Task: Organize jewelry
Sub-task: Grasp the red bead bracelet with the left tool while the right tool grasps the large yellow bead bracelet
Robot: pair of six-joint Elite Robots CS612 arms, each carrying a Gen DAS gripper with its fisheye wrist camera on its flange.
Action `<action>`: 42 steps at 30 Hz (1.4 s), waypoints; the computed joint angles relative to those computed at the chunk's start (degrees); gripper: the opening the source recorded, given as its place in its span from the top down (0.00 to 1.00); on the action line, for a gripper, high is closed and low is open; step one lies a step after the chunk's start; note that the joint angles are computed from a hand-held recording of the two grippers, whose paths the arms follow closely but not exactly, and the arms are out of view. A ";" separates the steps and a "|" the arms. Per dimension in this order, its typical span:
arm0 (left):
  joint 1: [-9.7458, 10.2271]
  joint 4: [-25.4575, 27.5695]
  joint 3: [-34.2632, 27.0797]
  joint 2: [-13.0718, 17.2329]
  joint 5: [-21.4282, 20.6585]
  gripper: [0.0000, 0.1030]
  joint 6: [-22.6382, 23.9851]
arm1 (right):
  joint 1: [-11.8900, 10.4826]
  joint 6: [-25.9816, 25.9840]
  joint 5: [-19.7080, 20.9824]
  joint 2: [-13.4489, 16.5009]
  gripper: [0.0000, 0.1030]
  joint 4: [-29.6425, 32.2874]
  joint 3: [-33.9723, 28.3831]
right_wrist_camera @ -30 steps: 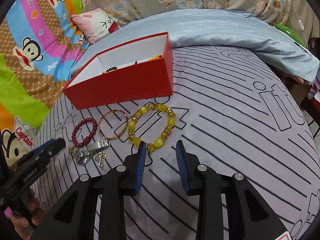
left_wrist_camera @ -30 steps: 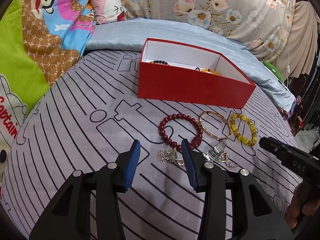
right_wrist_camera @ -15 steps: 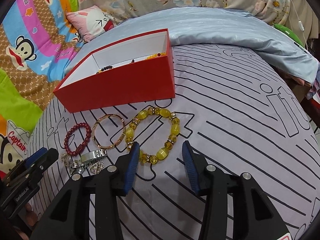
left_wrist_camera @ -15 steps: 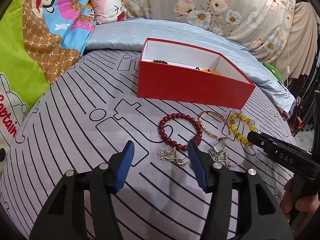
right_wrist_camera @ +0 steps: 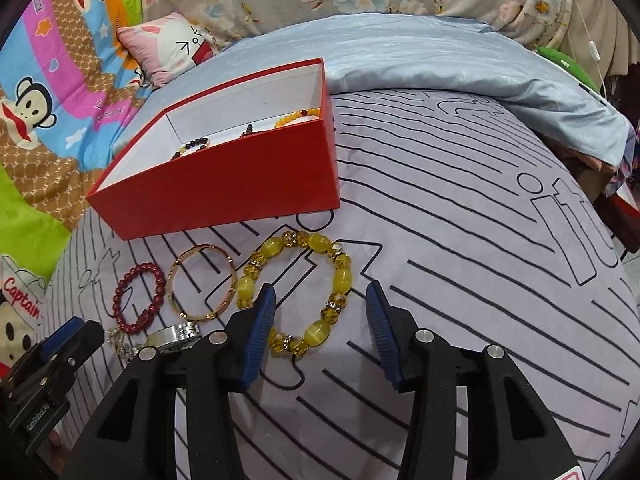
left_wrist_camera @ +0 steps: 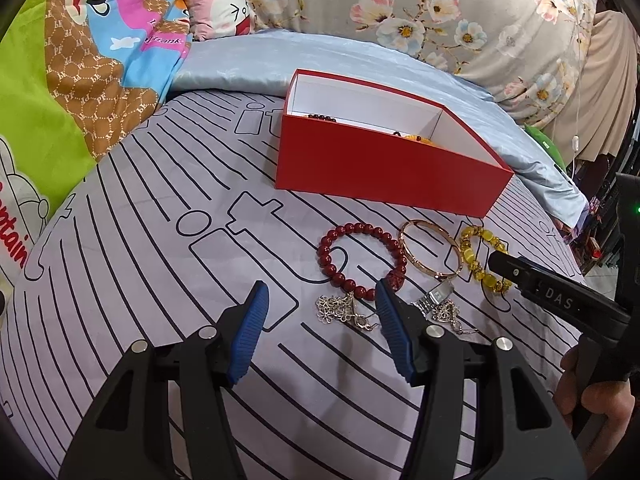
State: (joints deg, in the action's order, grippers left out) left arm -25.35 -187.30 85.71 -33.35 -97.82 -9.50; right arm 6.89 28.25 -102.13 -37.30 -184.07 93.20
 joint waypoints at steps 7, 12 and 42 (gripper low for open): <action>-0.22 2.22 -1.22 0.29 0.53 0.49 0.34 | 0.34 -1.06 -3.52 -0.06 0.83 2.69 -0.53; -0.79 5.81 -3.85 1.11 2.05 0.49 2.04 | -0.03 -0.48 -2.64 -0.37 0.90 1.55 0.46; -0.57 5.90 -3.30 -0.29 1.04 0.93 1.35 | -0.93 2.19 3.61 -2.48 0.91 -3.76 4.57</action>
State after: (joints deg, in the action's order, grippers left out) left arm -25.93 -181.39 82.41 -33.64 -96.78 -8.14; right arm 5.96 30.43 -98.52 -39.78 -187.84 97.77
